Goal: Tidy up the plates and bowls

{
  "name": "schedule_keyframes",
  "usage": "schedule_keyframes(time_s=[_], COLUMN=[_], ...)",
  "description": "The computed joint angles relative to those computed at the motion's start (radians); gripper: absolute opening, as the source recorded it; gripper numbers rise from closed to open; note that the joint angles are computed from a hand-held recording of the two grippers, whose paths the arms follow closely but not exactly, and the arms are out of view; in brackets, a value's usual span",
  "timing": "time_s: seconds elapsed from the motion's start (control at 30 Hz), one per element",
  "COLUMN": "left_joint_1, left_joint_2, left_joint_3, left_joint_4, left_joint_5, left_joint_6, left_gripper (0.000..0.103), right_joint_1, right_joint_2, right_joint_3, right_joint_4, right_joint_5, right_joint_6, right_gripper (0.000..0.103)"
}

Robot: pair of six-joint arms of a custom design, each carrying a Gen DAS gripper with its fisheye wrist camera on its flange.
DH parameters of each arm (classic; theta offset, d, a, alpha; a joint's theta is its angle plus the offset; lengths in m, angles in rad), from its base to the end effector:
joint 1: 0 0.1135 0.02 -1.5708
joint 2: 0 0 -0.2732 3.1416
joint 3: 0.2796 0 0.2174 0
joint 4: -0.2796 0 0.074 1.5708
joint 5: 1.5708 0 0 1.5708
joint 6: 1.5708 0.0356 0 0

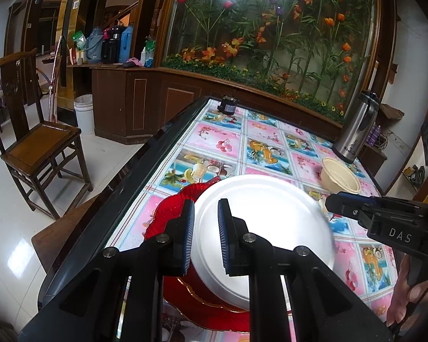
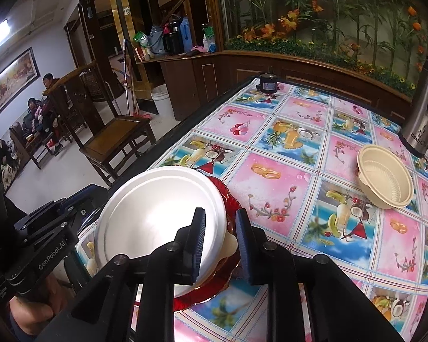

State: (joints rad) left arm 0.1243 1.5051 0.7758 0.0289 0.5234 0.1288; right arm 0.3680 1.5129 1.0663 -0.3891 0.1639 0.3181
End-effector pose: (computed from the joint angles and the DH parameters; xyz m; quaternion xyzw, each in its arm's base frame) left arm 0.2781 0.0168 0.2240 0.1111 0.8757 -0.1813 0.4336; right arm 0.2743 0.0995 0.2692 0.0062 0.9305 0.0485 0.3630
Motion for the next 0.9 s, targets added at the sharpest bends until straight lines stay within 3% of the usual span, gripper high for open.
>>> schedule_keyframes(time_s=[0.4,0.63,0.9], left_joint_1=[-0.157,-0.448,-0.783], left_joint_2=[-0.165,-0.253,-0.041], left_joint_3=[-0.06,-0.118,-0.09], left_joint_4=[-0.057,-0.081,-0.024], left_joint_5=[-0.035,-0.185,-0.353], left_joint_6=[0.018,0.01,-0.052], left_gripper=[0.014,0.014,0.015], right_joint_1=[-0.194,-0.501,-0.887], right_joint_2=[-0.241,-0.351,-0.36], right_joint_3=[-0.178,-0.294,-0.382], right_joint_4=[0.02,0.034,0.053], right_joint_5=[-0.098,-0.271,-0.501], right_joint_6=[-0.003,-0.068,-0.195], right_gripper=[0.028,0.028,0.03])
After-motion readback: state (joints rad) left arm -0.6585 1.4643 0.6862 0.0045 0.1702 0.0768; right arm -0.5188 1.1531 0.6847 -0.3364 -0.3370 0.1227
